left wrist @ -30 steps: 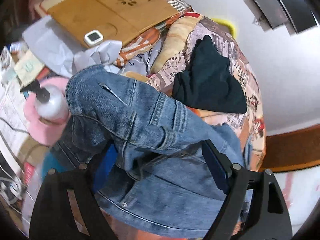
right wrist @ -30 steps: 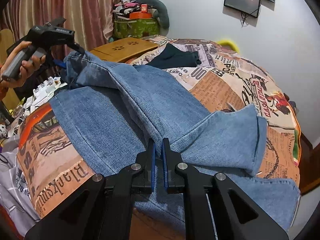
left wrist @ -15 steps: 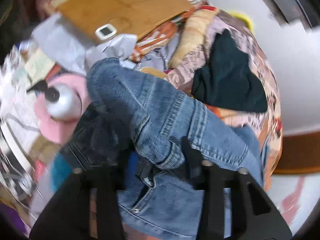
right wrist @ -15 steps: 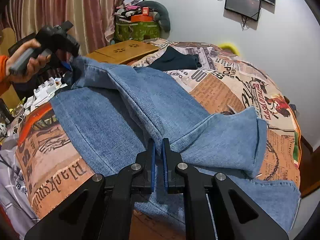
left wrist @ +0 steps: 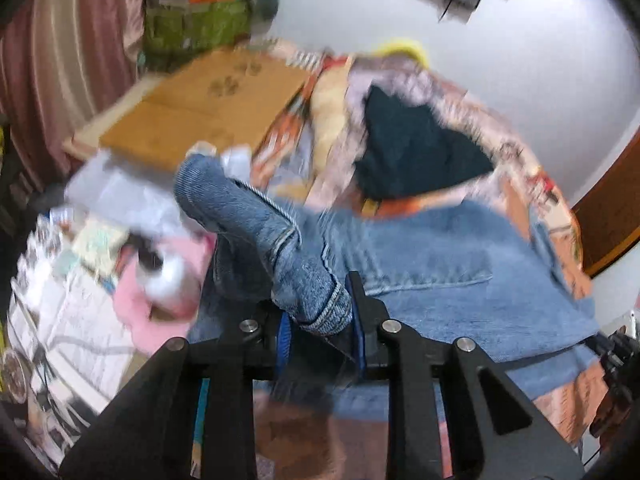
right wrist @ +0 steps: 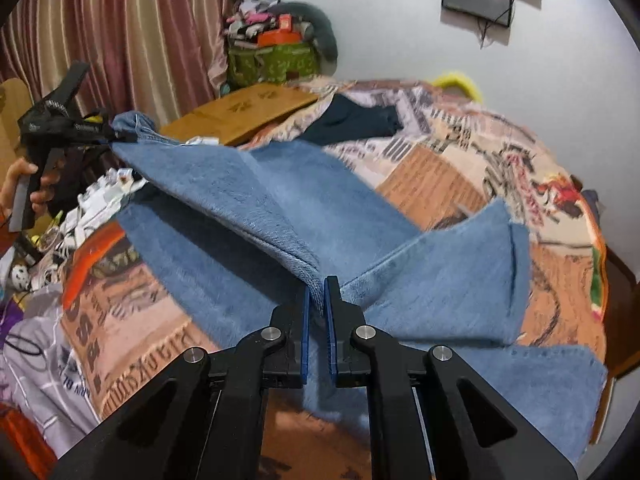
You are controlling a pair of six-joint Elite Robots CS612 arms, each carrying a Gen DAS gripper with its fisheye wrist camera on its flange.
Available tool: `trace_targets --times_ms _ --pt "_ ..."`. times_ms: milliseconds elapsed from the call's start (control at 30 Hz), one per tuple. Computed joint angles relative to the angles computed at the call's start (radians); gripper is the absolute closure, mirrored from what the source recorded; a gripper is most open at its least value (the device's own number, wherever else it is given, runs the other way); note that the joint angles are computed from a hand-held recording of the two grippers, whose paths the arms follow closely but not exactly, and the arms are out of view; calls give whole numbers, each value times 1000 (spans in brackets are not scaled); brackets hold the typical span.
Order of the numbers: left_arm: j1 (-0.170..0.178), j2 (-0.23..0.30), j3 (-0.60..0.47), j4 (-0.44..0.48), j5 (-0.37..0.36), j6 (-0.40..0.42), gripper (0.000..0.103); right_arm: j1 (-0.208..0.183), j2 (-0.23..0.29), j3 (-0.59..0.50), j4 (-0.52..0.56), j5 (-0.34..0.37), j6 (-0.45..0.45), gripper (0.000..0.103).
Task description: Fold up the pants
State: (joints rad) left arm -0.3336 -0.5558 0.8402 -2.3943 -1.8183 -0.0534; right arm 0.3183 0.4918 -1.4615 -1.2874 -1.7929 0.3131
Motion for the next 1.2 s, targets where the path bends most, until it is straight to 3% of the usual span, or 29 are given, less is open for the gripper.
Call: trace_targets --times_ms 67,167,233,300,400,467,567,633,900,1200 --pt "7 6 9 57 -24 -5 77 2 3 -7 1 0 7 91" --pt "9 -4 48 71 -27 -10 69 5 5 -28 -11 -13 11 89" --pt "5 -31 99 19 9 6 60 4 4 -43 -14 -32 20 88" --pt "-1 -57 135 -16 51 48 58 -2 -4 -53 6 -58 44 84" --pt "-12 -94 178 -72 115 109 47 -14 -10 -67 27 -94 86 74" --pt "-21 -113 197 -127 148 140 35 -26 -12 -72 36 -117 118 59" --pt "-26 -111 172 -149 148 138 24 -48 -18 -68 51 -127 159 54" --pt "-29 -101 142 -140 130 130 14 -71 -20 -65 59 -108 194 51" --pt "-52 11 -100 19 81 46 13 -155 -27 -29 91 -45 318 49" --pt "-89 151 -352 179 104 103 13 -234 -45 107 103 43 329 49"
